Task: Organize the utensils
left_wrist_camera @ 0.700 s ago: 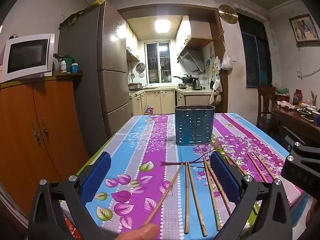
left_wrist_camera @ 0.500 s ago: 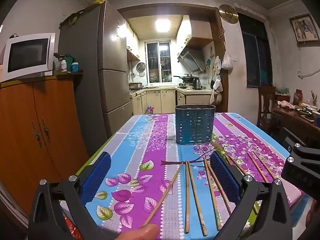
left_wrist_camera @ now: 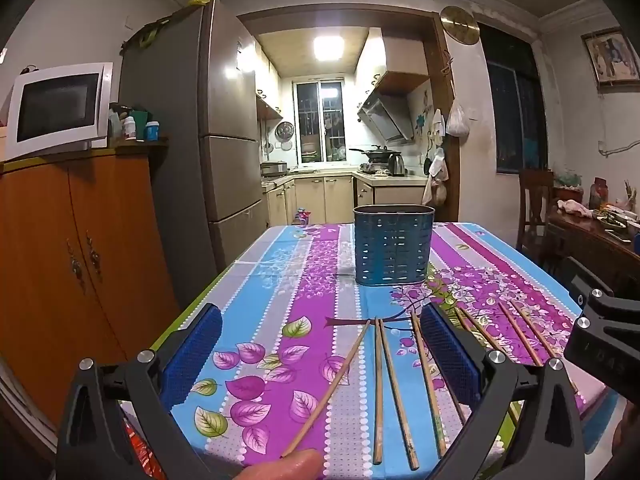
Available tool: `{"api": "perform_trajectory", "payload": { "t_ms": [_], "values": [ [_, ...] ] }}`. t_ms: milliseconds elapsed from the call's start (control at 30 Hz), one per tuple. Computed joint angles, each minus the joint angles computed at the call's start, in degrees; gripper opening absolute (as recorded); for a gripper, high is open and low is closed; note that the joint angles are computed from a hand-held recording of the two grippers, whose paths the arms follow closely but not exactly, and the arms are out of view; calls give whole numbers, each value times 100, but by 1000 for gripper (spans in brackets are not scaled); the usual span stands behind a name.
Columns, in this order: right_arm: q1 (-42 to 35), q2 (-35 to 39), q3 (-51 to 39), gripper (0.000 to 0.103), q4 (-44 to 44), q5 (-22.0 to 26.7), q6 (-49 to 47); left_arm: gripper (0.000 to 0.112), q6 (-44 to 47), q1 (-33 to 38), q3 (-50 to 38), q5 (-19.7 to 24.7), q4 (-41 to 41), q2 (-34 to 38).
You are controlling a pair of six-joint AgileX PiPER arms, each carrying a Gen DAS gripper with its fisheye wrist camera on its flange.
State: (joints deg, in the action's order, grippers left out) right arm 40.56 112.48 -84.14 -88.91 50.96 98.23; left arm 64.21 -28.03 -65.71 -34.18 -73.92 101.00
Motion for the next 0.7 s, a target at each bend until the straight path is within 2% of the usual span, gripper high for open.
{"api": "perform_trajectory", "payload": {
  "t_ms": [700],
  "values": [
    [-157,317,-339,98,259,-241,-298,99,212,62,-168,52,-196,238]
  ]
}}
